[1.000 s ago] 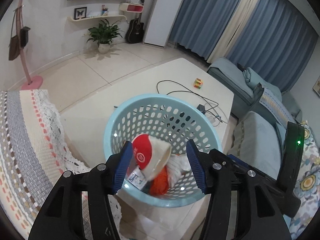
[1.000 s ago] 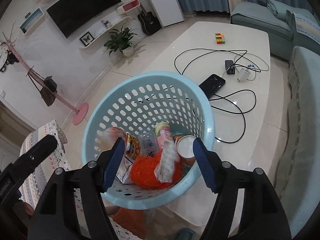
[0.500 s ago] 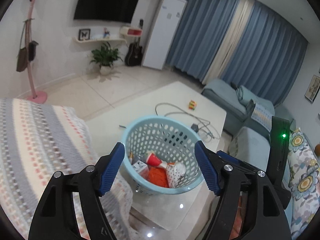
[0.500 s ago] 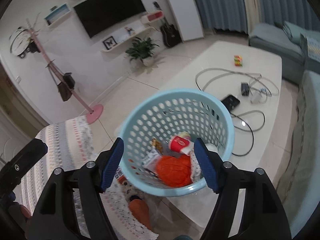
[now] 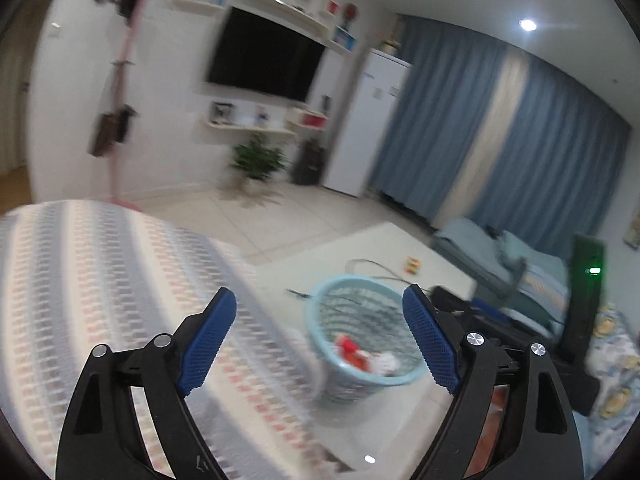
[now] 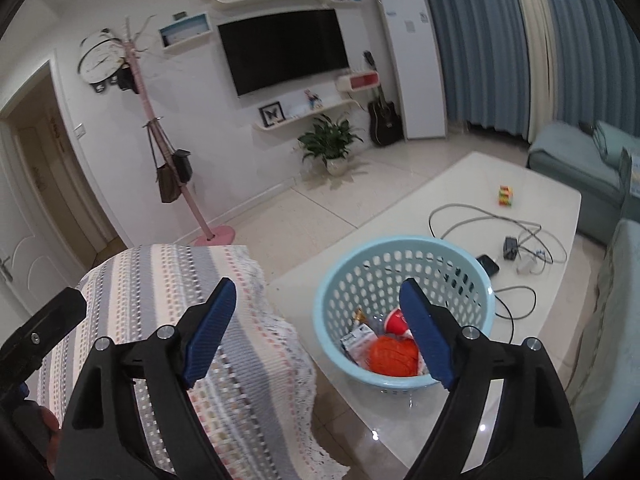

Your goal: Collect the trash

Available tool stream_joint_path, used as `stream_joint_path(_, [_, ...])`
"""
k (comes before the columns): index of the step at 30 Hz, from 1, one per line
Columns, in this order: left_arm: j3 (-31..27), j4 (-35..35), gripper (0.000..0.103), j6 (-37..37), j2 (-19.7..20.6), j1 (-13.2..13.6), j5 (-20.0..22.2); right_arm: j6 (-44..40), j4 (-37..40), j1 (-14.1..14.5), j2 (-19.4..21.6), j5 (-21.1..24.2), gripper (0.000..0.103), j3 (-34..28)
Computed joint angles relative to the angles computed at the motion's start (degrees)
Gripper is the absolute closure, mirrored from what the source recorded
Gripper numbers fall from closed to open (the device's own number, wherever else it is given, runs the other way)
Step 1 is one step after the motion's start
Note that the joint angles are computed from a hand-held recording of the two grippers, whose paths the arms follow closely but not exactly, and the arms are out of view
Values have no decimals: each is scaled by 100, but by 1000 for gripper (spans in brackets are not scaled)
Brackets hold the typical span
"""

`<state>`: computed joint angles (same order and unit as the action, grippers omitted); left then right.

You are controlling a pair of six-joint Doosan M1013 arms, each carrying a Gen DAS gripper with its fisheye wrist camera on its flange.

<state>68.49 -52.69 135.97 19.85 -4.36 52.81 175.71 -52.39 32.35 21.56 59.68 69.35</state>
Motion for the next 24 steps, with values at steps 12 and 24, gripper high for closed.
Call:
stream_joint_path(12, [1501, 893, 15, 478, -629, -92, -3680, 639, -1421, 678, 492, 882, 21, -163])
stream_joint_path(24, [1442, 526, 11, 622, -573, 80, -3025, 274, -1668, 748, 733, 1662, 21, -452])
